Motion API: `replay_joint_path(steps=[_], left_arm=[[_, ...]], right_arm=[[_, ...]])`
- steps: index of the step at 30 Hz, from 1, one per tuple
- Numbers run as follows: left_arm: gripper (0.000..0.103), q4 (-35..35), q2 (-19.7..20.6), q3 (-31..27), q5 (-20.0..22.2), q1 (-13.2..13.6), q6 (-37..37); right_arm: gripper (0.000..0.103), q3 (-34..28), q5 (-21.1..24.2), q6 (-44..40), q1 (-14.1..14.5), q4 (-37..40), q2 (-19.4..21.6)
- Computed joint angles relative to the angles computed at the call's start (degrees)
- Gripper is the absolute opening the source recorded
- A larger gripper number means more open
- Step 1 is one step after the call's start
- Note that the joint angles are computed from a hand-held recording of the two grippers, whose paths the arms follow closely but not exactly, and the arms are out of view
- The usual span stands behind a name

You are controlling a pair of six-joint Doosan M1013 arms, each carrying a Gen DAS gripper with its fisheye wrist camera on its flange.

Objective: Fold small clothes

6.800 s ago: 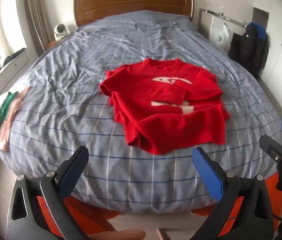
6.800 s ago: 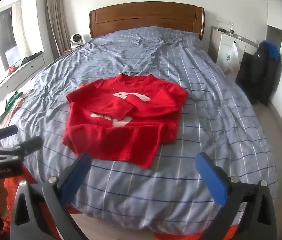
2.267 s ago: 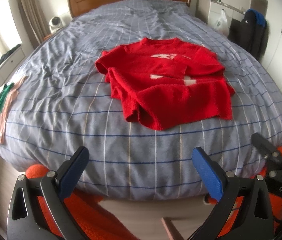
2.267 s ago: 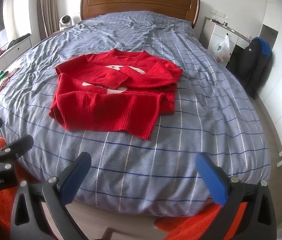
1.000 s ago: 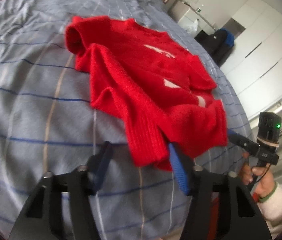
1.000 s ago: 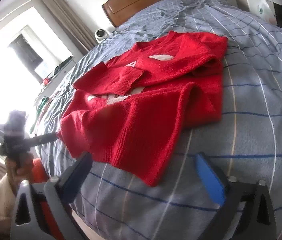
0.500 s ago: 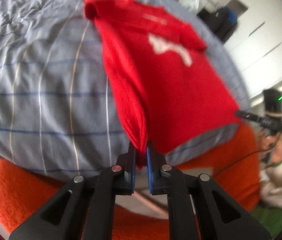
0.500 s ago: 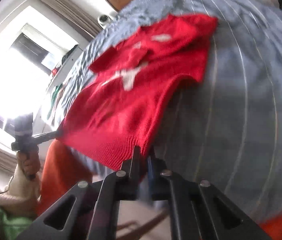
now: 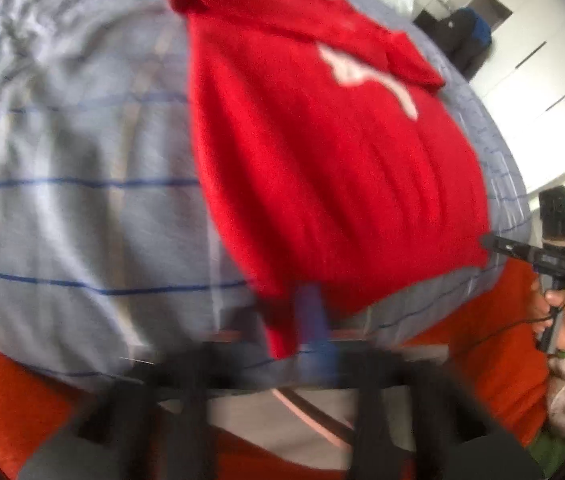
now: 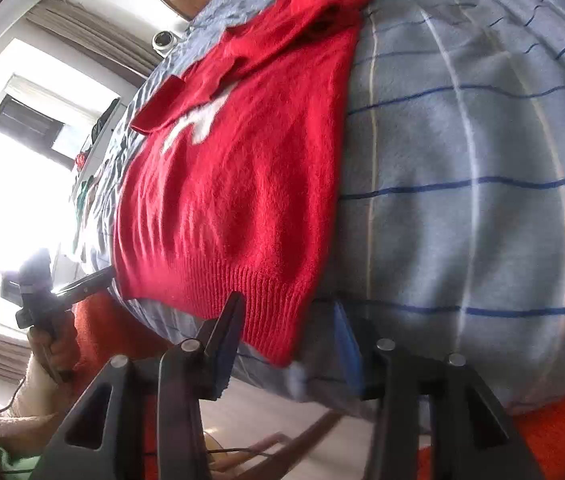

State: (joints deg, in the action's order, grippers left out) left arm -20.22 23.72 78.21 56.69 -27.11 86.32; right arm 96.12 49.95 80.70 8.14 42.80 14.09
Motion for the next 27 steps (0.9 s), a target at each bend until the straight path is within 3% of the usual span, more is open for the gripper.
replay_joint_path(steps=[1, 2, 7, 10, 14, 21, 23, 24, 25, 27], left_arm=[[0.003, 1.38, -0.12, 0.01, -0.33, -0.40, -1.33], [0.003, 3.14, -0.28, -0.06, -0.36, -0.86, -2.62], [0.002, 15.52, -2.59, 0.82, 0.47, -2.27, -11.57], [0.002, 21.01, -1.69, 0.27, 3.35, -3.35, -13.89], [0.002, 29.76, 1.61, -1.81, 6.90, -6.10, -16.01], [0.004, 32.57, 2.72, -2.55, 7.14, -7.28, -18.34], [0.010, 32.19, 2.16, -2.20, 6.68, -7.41, -18.74], [0.023, 31.61, 1.61, -1.69, 6.43, -7.38, -18.87], [0.045, 30.97, 0.65, -0.84, 6.26, -7.25, -18.97], [0.058, 31.39, -1.55, 0.71, 5.72, -7.30, -20.06]], right_arm=[[0.016, -0.41, 0.28, 0.28, 0.32, -0.89, 0.33], [0.006, -0.59, 0.53, 0.60, 0.41, -1.64, 0.39], [0.004, -0.42, 0.10, 8.14, 1.29, -11.23, -2.49], [0.003, 0.52, 0.73, 11.71, 1.14, -13.08, -4.08], [0.003, -0.68, 1.83, 17.77, 3.55, -20.88, -1.18], [0.003, -2.46, 2.37, 19.72, 4.15, -23.80, 1.18], [0.002, -2.64, 2.14, 20.41, 4.52, -24.28, 1.18], [0.003, -2.50, 2.01, 20.11, 4.36, -23.56, 0.93], [0.008, -2.35, 2.33, 19.15, 3.93, -22.18, 0.63], [0.023, -1.54, 3.78, 17.90, 3.05, -20.60, -0.30]])
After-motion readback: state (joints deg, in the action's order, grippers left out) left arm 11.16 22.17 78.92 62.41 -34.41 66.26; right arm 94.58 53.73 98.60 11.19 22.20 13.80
